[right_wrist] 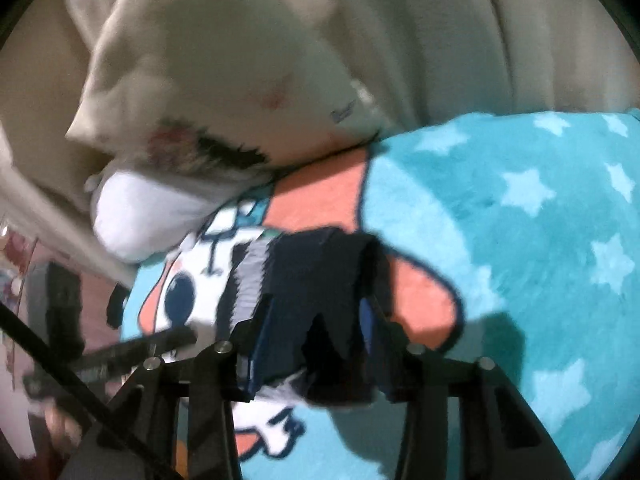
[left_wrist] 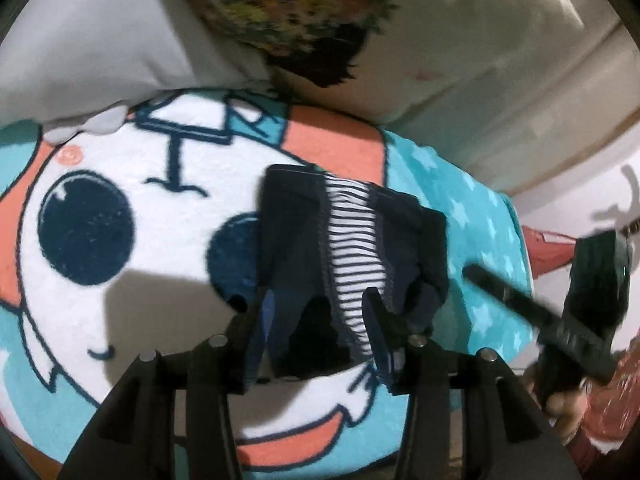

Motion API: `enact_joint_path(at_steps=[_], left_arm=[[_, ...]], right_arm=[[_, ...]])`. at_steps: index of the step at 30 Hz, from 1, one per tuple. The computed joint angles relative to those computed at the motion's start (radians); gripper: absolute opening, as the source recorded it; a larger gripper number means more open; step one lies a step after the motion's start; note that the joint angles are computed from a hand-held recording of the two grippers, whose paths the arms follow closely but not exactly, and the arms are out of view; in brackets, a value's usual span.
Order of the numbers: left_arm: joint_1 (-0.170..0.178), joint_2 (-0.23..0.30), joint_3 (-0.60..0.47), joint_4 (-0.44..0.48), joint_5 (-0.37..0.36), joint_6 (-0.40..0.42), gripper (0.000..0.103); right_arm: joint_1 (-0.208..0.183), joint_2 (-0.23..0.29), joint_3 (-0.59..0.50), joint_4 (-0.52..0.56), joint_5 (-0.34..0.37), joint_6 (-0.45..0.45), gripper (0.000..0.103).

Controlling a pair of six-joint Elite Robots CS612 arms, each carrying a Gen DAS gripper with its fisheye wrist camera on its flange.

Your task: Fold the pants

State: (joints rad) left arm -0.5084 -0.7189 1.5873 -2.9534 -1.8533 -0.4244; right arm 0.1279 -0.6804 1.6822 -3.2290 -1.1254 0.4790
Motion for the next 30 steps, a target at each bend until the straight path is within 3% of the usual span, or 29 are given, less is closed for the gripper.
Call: enact_joint_path(at_steps=[2, 4, 6, 8, 10, 15, 17, 18, 19, 20, 27, 30], left_arm=[[0.007, 0.011, -0.019, 0.035, -0.002, -0.018, 0.045], [0.014, 0.023, -0.033, 0.034, -0.031, -0.026, 0.048], [0.019, 0.037, -0.054, 0.035, -0.051, -0.021, 0.059], [0.025, 0.057, -0.084, 0.043, -0.074, -0.025, 0.061], [0.035, 0.082, -0.121, 0.058, -0.121, -0.022, 0.065], [0.043, 0.154, -0.228, 0.151, -0.218, 0.012, 0.067], [0.035, 0.159, -0.239, 0.161, -0.2, 0.029, 0.061], [0.032, 0.157, -0.241, 0.166, -0.194, 0.042, 0.052], [0.03, 0.154, -0.242, 0.173, -0.197, 0.05, 0.037], [0.03, 0.151, -0.242, 0.174, -0.198, 0.054, 0.031], [0.026, 0.136, -0.255, 0.176, -0.109, 0.08, 0.029], [0.017, 0.143, -0.271, 0.223, -0.02, 0.095, 0.047]], right_arm=[[0.013, 0.017, -0.031, 0.121, -0.014, -0.033, 0.047], [0.006, 0.039, -0.049, 0.197, 0.032, -0.006, 0.048], [-0.007, 0.039, -0.029, 0.129, 0.065, 0.054, 0.05], [-0.015, 0.031, -0.011, 0.067, 0.063, 0.063, 0.055], [-0.019, 0.027, -0.011, 0.046, 0.029, 0.058, 0.072], [-0.031, 0.08, -0.075, 0.051, 0.083, 0.112, 0.073], [-0.029, 0.106, -0.112, 0.071, 0.102, 0.14, 0.061], [-0.029, 0.111, -0.121, 0.077, 0.102, 0.153, 0.053], [-0.03, 0.112, -0.123, 0.071, 0.106, 0.161, 0.048], [-0.03, 0.113, -0.127, 0.064, 0.121, 0.164, 0.044], [-0.028, 0.106, -0.152, 0.073, 0.088, 0.132, 0.04], [-0.02, 0.116, -0.174, 0.132, 0.046, 0.118, 0.053]])
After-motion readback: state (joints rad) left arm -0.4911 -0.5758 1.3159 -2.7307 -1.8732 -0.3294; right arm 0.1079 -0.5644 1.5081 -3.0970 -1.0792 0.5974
